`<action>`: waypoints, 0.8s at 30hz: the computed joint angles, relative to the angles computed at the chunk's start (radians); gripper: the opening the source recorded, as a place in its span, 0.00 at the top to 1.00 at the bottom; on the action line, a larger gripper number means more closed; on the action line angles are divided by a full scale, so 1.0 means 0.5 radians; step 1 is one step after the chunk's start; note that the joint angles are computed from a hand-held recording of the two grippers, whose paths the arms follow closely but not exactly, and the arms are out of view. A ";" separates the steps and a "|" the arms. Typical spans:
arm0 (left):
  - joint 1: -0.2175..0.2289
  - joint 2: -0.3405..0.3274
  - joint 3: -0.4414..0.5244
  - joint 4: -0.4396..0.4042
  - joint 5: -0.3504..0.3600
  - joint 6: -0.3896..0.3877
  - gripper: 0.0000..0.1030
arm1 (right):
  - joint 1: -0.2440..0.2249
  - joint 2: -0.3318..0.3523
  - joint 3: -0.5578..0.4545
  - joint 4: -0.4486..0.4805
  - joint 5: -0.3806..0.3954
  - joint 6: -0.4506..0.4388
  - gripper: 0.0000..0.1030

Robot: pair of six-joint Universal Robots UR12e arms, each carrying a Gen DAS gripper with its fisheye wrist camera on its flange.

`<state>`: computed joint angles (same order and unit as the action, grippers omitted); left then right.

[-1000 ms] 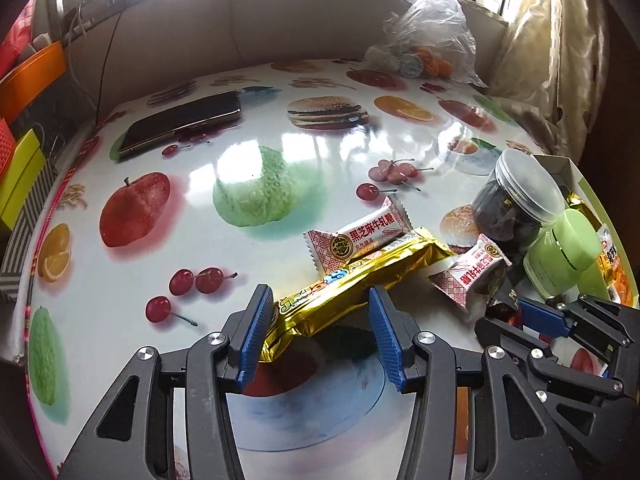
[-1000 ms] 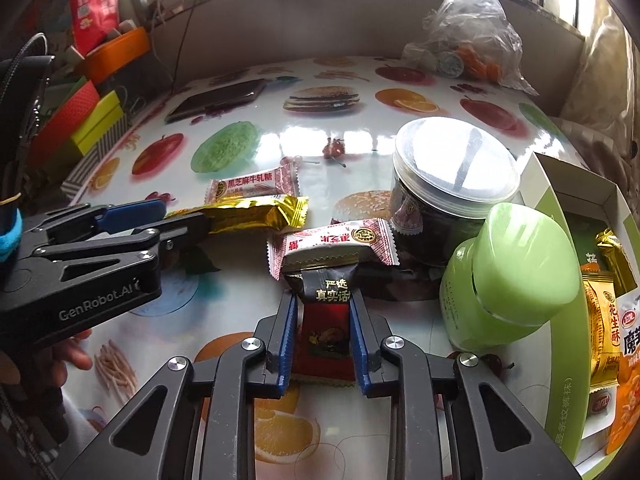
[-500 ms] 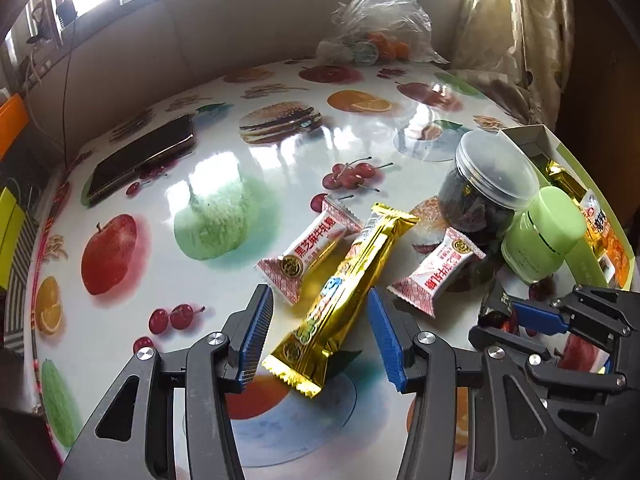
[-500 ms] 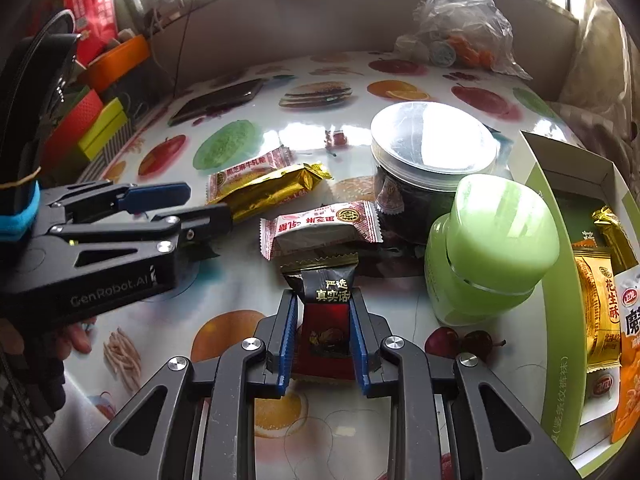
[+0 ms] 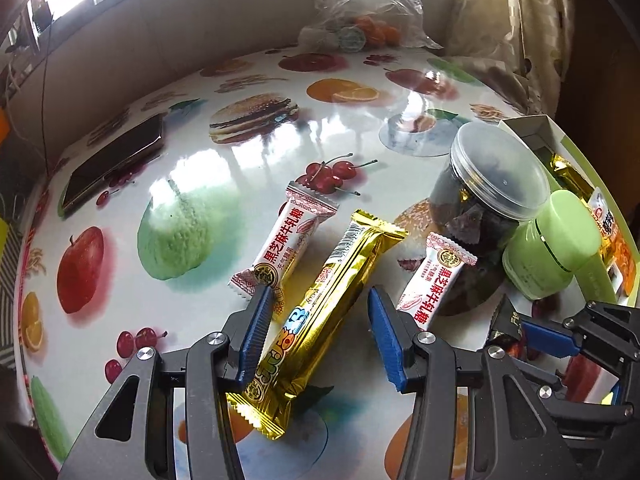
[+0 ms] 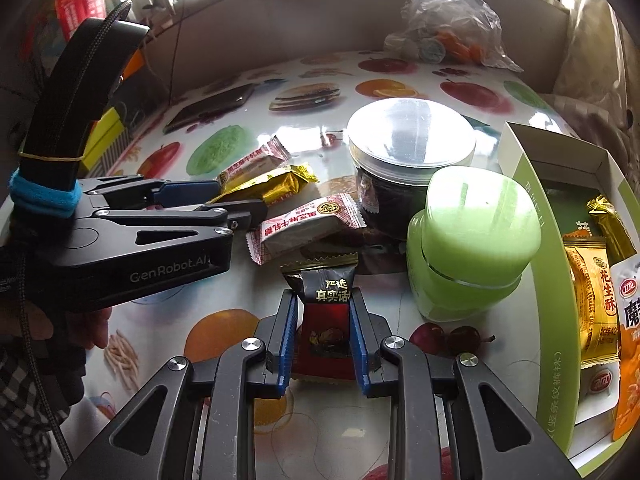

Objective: Organize snacks
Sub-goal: 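Close the left tool on the gold bar while the right holds the red-black packet, then carry the gold bar and red-black packet over the green box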

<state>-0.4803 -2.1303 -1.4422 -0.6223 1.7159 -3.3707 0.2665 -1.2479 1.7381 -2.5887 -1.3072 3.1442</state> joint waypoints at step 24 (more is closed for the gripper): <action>-0.028 0.081 -0.124 0.151 0.012 -0.207 0.77 | -0.001 -0.031 0.033 -0.034 -0.011 0.017 0.79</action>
<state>-0.4942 -2.0900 -1.5044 -0.5470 1.7221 -3.4742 0.2661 -1.2633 1.7544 -2.6058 -1.3129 3.1527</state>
